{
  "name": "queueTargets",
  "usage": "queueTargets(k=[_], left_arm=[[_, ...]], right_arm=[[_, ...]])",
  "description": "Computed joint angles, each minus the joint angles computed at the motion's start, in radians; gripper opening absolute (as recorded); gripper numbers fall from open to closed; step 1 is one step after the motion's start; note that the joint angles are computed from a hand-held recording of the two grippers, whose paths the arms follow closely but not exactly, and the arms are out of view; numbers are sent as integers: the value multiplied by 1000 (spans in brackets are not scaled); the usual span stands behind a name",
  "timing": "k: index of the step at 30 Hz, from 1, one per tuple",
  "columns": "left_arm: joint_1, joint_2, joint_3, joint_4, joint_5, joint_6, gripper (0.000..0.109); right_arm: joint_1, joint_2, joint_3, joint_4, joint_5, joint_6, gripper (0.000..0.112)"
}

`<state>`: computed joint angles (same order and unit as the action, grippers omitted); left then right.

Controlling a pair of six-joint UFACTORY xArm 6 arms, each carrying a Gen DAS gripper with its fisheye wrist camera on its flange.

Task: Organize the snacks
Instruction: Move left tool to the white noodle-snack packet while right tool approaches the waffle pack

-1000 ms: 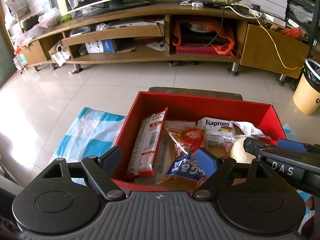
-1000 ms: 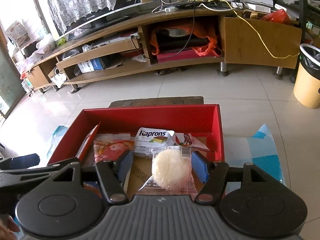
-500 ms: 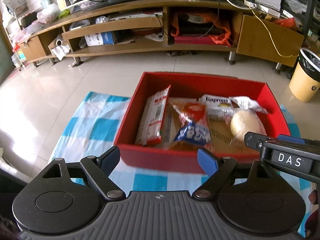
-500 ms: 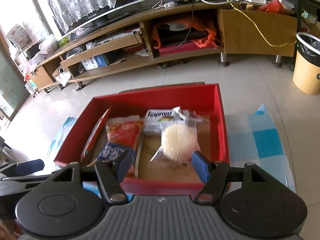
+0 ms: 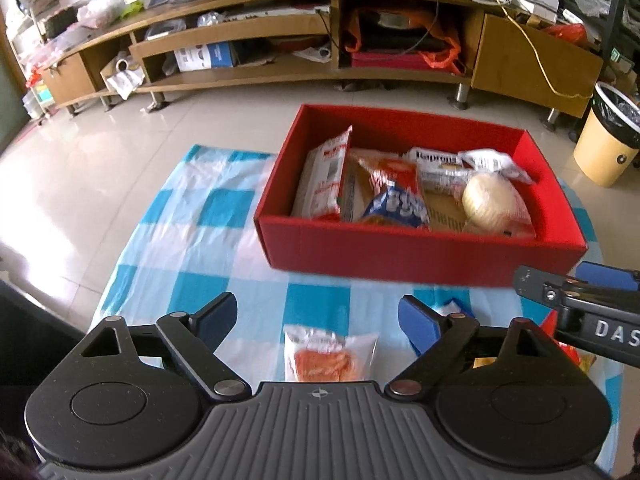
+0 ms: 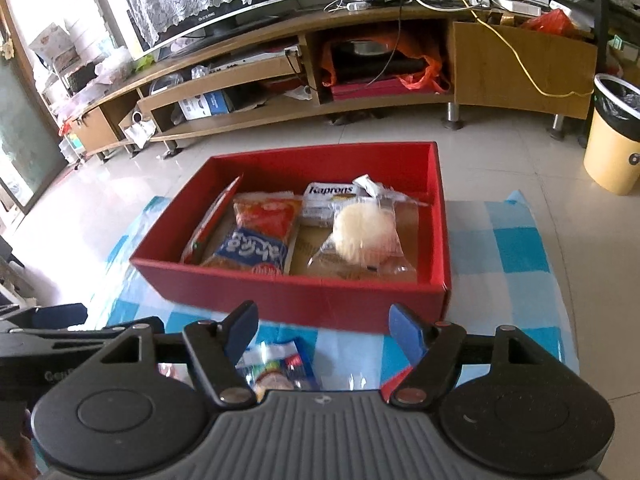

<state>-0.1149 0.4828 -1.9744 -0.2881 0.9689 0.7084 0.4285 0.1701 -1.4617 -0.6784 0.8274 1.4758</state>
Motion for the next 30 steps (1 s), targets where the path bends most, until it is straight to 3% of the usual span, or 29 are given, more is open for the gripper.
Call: queueTargets(k=[7,16,18,26,30], left_arm=[[22,-19,34,13,36,-1,92],[49,-40,81,43,51,-2,92],[55,-31,66,47,65,-13,92],[69,4,8,42,108,-29,92],[67,2,12,37,107,-12,92]], right_arm=[[37,1,11,53,8,-59,69],[49,19,44,178,-66,-162,70],[49,35,33,207,-73,-199,78],[52,92,-21,242,-58,-269,90],[53,110,-23,243,-50,-274,91]])
